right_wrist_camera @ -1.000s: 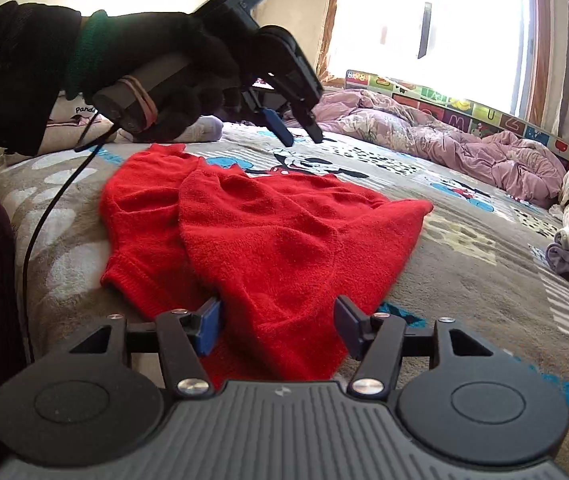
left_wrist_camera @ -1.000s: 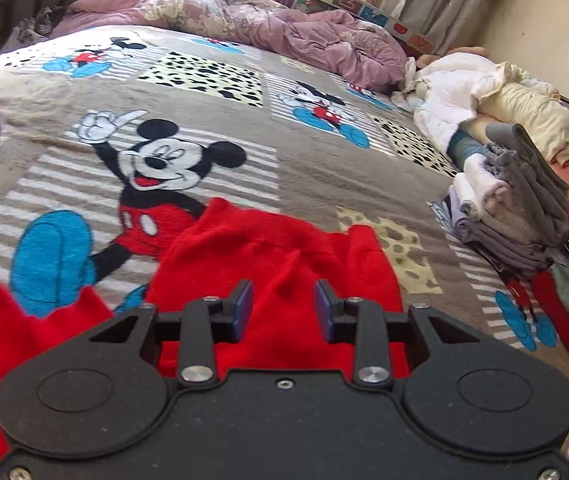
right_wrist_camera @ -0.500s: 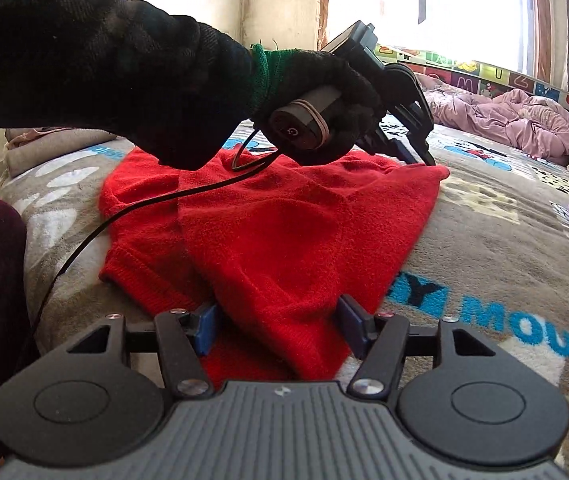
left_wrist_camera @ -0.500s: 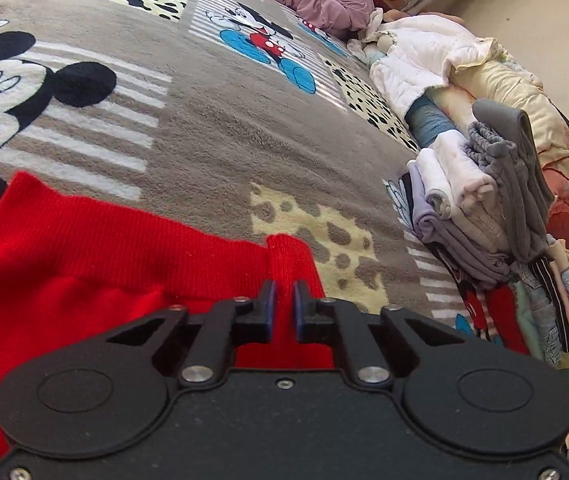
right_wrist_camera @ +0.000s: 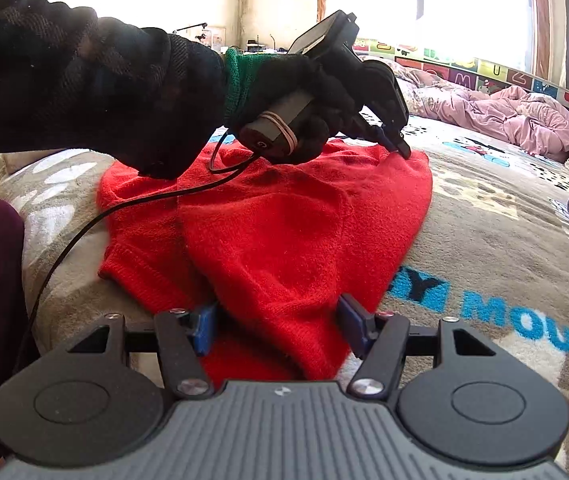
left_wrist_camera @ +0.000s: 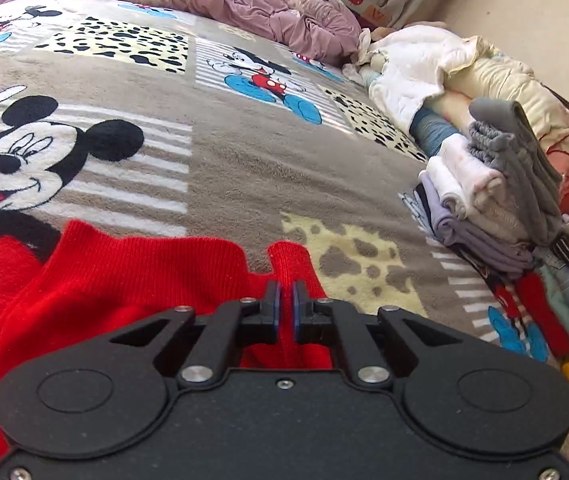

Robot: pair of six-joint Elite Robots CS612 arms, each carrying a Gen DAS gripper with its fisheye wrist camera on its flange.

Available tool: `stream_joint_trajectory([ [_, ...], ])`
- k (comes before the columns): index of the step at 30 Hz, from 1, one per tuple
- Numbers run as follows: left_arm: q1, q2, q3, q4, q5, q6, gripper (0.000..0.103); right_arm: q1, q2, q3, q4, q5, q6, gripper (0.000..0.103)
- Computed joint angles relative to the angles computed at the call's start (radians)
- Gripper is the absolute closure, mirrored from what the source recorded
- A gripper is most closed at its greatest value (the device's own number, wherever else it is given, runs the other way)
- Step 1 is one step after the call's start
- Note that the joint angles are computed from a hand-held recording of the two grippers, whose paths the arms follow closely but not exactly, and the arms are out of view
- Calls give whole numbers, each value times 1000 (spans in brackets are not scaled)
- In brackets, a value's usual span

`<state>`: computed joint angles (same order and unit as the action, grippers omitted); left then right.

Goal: Fold clothes

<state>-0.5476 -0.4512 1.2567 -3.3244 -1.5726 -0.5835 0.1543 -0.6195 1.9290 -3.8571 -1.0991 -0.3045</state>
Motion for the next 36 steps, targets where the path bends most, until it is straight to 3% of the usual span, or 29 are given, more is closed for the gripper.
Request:
stream_joint_trajectory([
  [6,15,21,19,-245,-93,-177,99,6,-1,-1,2,-12,-7,40],
  [9,23,15,28,-224,-118,-197,98,8,-2,-1,5,-17,-6,40],
  [11,20,-5,44,-133,-62,-208,98,7,-3,-1,7,-14,-7,40],
  [12,23,-5,43,-129,-70,-236,97,5,-3,-1,8,-11,-7,40],
  [13,27,-4,43,-126,-81,-262,93,4,-3,-1,9,-9,-7,40],
  [15,36,6,32,-139,-132,-296,53,4,-4,-2,11,-9,-8,40],
  [19,32,10,3,-61,-144,-233,53,3,-2,-2,10,-5,-7,40],
  [22,36,23,-26,-54,-197,-193,66,2,-2,-2,10,-4,-6,40],
  [27,36,31,-70,88,-258,-95,66,4,-1,-4,9,-3,-2,40],
  [30,45,38,-65,66,-272,-169,70,2,-1,-3,10,0,-2,40],
  [33,54,46,-42,-43,-266,-272,71,1,-1,-4,11,3,-1,40],
  [36,56,51,-56,-9,-308,-244,73,1,0,-5,8,3,0,40],
])
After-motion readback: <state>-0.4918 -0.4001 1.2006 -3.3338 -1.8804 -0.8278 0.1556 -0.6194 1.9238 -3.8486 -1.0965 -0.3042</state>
